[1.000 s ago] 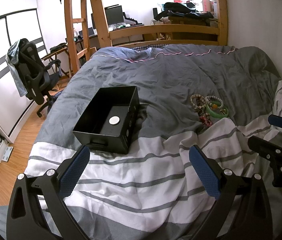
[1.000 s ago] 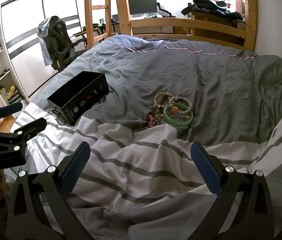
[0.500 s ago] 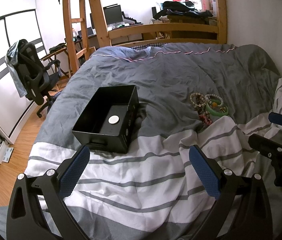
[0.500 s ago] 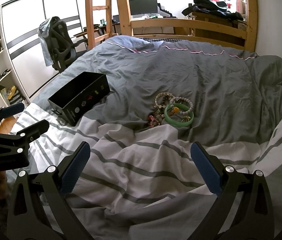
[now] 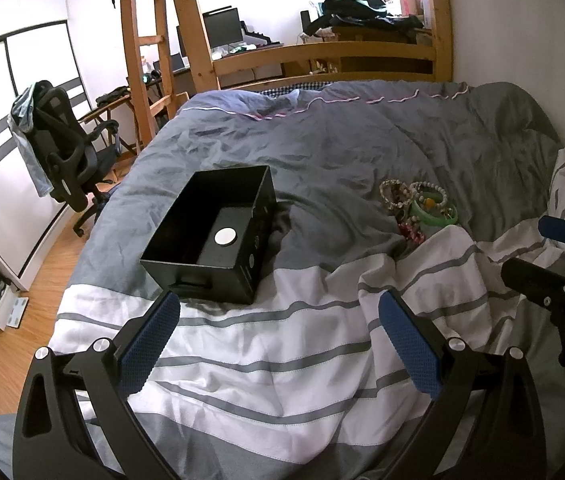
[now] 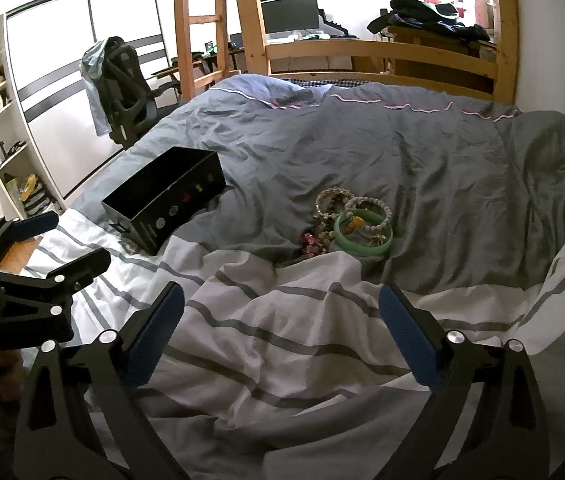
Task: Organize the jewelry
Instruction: 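Lower the right gripper onto the green jade bangle while the left gripper reaches the pink beads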
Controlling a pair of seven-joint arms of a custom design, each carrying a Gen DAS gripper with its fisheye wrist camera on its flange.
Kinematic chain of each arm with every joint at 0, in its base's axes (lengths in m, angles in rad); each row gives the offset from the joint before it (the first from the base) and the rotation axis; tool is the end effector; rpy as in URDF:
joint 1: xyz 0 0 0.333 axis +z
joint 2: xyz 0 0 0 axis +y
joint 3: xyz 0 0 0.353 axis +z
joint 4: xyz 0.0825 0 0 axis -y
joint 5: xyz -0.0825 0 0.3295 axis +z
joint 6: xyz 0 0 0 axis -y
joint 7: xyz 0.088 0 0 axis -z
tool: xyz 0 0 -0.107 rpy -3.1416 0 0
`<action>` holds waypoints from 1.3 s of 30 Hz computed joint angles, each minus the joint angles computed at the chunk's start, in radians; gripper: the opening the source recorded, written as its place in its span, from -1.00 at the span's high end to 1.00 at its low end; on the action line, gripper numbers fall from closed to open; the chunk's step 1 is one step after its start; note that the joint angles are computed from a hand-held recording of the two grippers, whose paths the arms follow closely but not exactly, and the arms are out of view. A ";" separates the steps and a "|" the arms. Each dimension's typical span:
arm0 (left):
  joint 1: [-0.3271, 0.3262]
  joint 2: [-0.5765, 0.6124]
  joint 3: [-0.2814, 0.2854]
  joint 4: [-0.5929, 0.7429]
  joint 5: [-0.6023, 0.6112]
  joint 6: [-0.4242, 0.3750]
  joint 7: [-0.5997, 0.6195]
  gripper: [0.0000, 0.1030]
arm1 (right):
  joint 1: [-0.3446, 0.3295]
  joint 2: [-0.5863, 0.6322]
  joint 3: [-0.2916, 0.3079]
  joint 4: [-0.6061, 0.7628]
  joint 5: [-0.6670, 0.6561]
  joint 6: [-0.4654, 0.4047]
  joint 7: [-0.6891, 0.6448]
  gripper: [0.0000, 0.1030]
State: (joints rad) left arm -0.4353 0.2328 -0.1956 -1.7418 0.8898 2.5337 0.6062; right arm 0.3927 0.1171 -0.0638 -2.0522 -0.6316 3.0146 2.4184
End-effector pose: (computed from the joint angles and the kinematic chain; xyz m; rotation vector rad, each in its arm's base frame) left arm 0.5082 -0.3654 0.5589 -1.4785 1.9042 -0.6860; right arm 0.5269 0.2277 0.5394 -1.7242 1.5945 -0.6178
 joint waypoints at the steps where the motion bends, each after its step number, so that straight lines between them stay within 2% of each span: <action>1: 0.000 0.000 -0.001 -0.002 0.000 0.002 0.001 -0.91 | 0.000 0.000 0.000 -0.001 0.002 0.002 0.000 -0.84; 5: 0.001 0.008 -0.001 -0.002 -0.004 0.011 0.008 -0.91 | -0.018 0.009 0.013 -0.004 0.083 0.020 -0.053 -0.84; 13: -0.011 0.099 0.006 0.083 -0.048 0.027 0.093 -0.91 | -0.012 0.075 -0.023 0.066 0.219 0.015 -0.144 -0.81; 14: -0.017 0.119 0.009 0.103 -0.055 0.024 0.109 -0.91 | -0.021 0.090 -0.015 0.084 0.256 0.006 -0.177 -0.68; 19: -0.029 0.220 0.009 0.205 -0.139 0.043 0.227 -0.91 | -0.079 0.151 0.033 0.166 0.464 -0.053 -0.361 -0.41; 22: -0.031 0.278 0.004 0.268 -0.208 0.071 0.312 -0.89 | -0.102 0.185 0.050 0.214 0.566 -0.091 -0.453 -0.17; 24: -0.029 0.318 -0.004 0.314 -0.260 0.084 0.376 -0.84 | -0.116 0.213 0.060 0.257 0.622 -0.127 -0.515 -0.02; 25: -0.034 0.341 -0.004 0.346 -0.284 0.077 0.403 -0.80 | -0.119 0.226 0.062 0.276 0.642 -0.143 -0.543 0.11; 26: -0.034 0.368 -0.013 0.382 -0.317 0.067 0.443 -0.72 | -0.127 0.247 0.069 0.310 0.663 -0.175 -0.580 0.21; 30: -0.037 0.479 -0.042 0.537 -0.442 0.027 0.586 -0.57 | -0.158 0.319 0.101 0.425 0.742 -0.268 -0.724 0.38; 31: -0.040 0.515 -0.048 0.588 -0.472 0.010 0.623 -0.57 | -0.167 0.348 0.109 0.474 0.758 -0.312 -0.766 0.39; 33: -0.051 0.578 -0.054 0.682 -0.524 -0.032 0.683 -0.57 | -0.165 0.397 0.100 0.555 0.773 -0.391 -0.806 0.54; 36: -0.080 0.678 -0.045 0.843 -0.588 -0.113 0.758 -0.57 | -0.167 0.495 0.087 0.709 0.788 -0.539 -0.840 0.57; 39: -0.098 0.755 -0.026 0.967 -0.639 -0.157 0.799 -0.58 | -0.174 0.568 0.085 0.814 0.813 -0.630 -0.853 0.56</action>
